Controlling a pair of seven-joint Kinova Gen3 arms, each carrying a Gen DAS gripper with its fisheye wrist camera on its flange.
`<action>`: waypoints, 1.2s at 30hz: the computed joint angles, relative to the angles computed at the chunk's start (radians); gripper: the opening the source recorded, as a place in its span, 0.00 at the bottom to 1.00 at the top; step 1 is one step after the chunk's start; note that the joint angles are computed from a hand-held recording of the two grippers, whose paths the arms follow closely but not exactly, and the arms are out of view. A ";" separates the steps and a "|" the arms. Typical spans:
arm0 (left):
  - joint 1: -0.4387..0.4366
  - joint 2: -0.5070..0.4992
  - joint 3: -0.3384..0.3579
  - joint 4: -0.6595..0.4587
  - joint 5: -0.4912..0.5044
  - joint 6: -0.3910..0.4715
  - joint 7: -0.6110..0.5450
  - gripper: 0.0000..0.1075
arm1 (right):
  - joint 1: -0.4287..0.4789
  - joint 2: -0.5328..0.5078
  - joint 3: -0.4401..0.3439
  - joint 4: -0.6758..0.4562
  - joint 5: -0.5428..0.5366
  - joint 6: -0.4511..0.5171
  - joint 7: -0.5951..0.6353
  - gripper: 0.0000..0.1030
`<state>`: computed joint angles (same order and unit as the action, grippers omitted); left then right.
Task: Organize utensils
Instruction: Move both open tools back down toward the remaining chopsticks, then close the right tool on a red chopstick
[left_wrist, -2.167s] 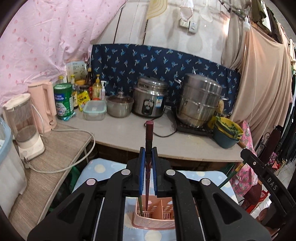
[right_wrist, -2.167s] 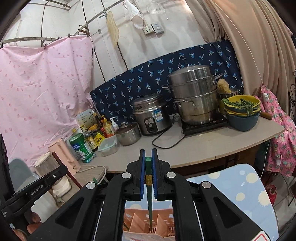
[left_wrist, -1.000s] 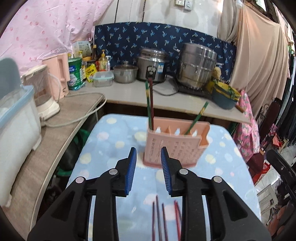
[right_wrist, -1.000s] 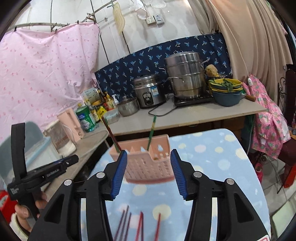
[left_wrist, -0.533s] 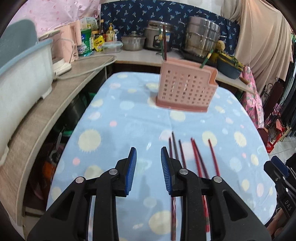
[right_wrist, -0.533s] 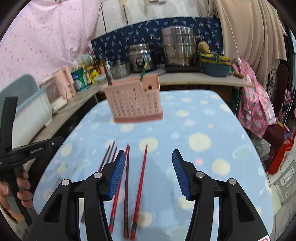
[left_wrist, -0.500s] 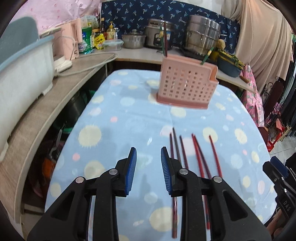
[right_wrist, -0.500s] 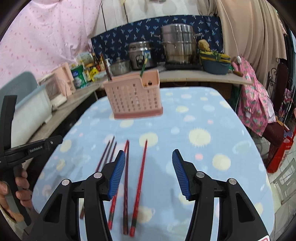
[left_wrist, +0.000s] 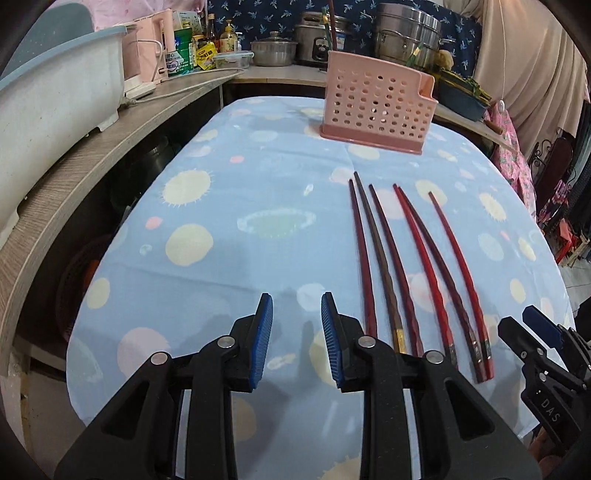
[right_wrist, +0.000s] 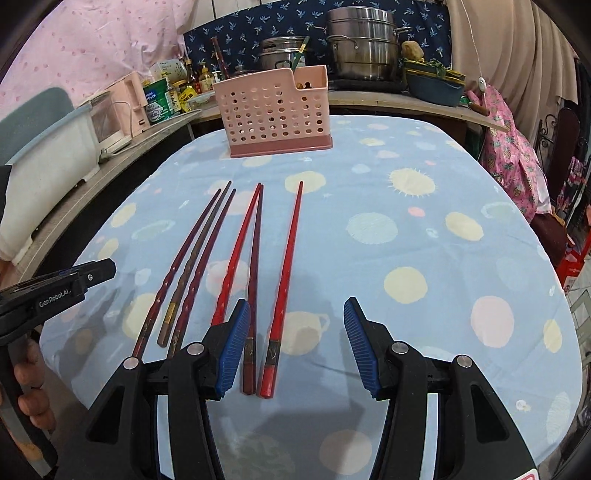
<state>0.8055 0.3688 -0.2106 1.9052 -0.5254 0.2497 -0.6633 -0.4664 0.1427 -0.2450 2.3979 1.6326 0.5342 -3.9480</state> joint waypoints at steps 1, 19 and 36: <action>-0.009 0.002 0.011 0.004 0.007 0.000 -0.004 0.24 | -0.001 0.006 -0.002 0.002 0.008 0.000 -0.014 0.50; -0.006 0.024 0.034 0.023 0.074 -0.015 -0.070 0.32 | 0.012 0.063 -0.021 -0.011 0.027 -0.014 -0.042 0.18; 0.010 0.028 0.050 0.022 0.115 -0.014 -0.117 0.43 | -0.009 0.063 -0.042 0.028 0.049 0.044 -0.108 0.07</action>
